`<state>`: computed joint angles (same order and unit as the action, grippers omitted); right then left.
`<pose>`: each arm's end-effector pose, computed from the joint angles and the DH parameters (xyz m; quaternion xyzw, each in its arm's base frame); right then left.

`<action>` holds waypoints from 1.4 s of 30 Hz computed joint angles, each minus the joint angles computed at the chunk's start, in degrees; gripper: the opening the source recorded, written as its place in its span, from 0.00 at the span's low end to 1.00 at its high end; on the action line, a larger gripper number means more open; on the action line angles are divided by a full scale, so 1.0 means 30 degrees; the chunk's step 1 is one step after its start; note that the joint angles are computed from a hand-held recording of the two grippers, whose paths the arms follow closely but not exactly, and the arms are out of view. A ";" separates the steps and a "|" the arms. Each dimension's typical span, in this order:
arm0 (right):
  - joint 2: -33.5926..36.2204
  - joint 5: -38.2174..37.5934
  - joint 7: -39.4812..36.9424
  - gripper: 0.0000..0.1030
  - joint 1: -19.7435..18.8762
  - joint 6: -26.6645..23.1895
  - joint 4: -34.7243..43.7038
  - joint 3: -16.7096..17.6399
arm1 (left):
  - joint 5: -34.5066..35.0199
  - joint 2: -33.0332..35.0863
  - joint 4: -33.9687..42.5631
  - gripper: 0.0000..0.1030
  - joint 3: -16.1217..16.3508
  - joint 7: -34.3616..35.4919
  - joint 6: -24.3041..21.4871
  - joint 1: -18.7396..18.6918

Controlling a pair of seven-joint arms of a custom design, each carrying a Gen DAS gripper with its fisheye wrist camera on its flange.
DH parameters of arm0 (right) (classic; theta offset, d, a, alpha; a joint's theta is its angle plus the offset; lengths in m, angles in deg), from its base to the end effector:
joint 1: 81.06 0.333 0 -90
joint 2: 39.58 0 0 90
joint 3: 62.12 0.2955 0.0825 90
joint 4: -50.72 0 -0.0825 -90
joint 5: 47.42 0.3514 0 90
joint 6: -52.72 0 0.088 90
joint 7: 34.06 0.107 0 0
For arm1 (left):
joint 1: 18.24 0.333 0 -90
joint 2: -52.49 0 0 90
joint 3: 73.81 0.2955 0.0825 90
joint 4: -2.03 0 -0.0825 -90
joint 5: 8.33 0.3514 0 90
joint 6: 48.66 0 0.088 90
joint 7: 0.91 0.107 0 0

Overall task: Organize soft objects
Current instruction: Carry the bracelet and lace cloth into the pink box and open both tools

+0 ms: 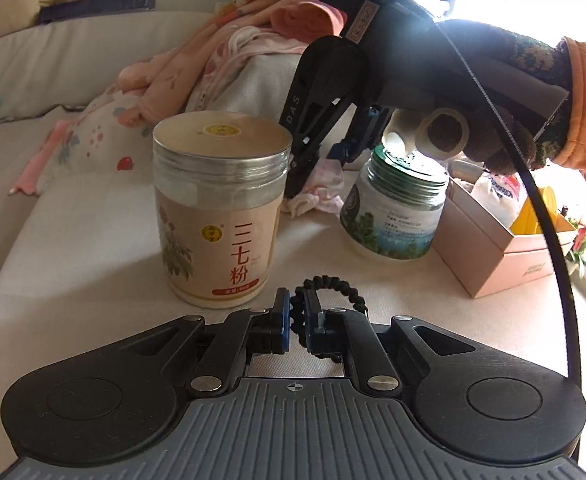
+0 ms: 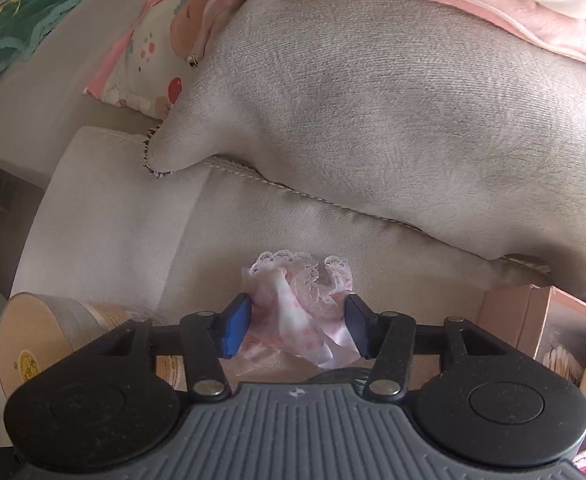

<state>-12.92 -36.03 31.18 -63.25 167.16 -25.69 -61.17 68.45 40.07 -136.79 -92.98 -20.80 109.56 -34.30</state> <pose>0.6359 0.2263 0.4747 -0.8964 0.4210 -0.0080 0.1385 0.3523 -0.3023 0.4181 -0.6699 0.5928 -0.3566 0.2695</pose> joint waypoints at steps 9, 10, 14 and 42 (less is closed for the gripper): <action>-0.5757 0.4917 -0.4215 0.12 -0.2041 0.1714 -0.4047 0.0561 | 0.1131 -0.1156 0.1667 0.09 -0.0627 0.2268 -0.1233 -0.0144; -0.6638 0.5803 -0.4982 0.12 -0.2335 0.1765 -0.4574 0.0484 | 0.1395 -0.1239 0.2116 0.09 -0.0726 0.2559 -0.1511 -0.0114; -1.0074 0.9632 -0.8163 0.12 -0.3430 0.1659 -0.6375 -0.0519 | 0.2076 -0.0352 0.4885 0.09 -0.1021 0.4500 -0.2651 0.0008; -0.8035 1.0756 -0.8016 0.12 -0.7705 0.2017 -0.7707 -0.2466 | -1.4824 1.4286 1.9804 0.16 0.0976 1.9312 -0.2854 -0.2311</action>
<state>-37.02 -3.76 7.14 -86.36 173.22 -48.82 -68.57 23.98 82.93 -77.38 -90.05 37.14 101.00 -41.23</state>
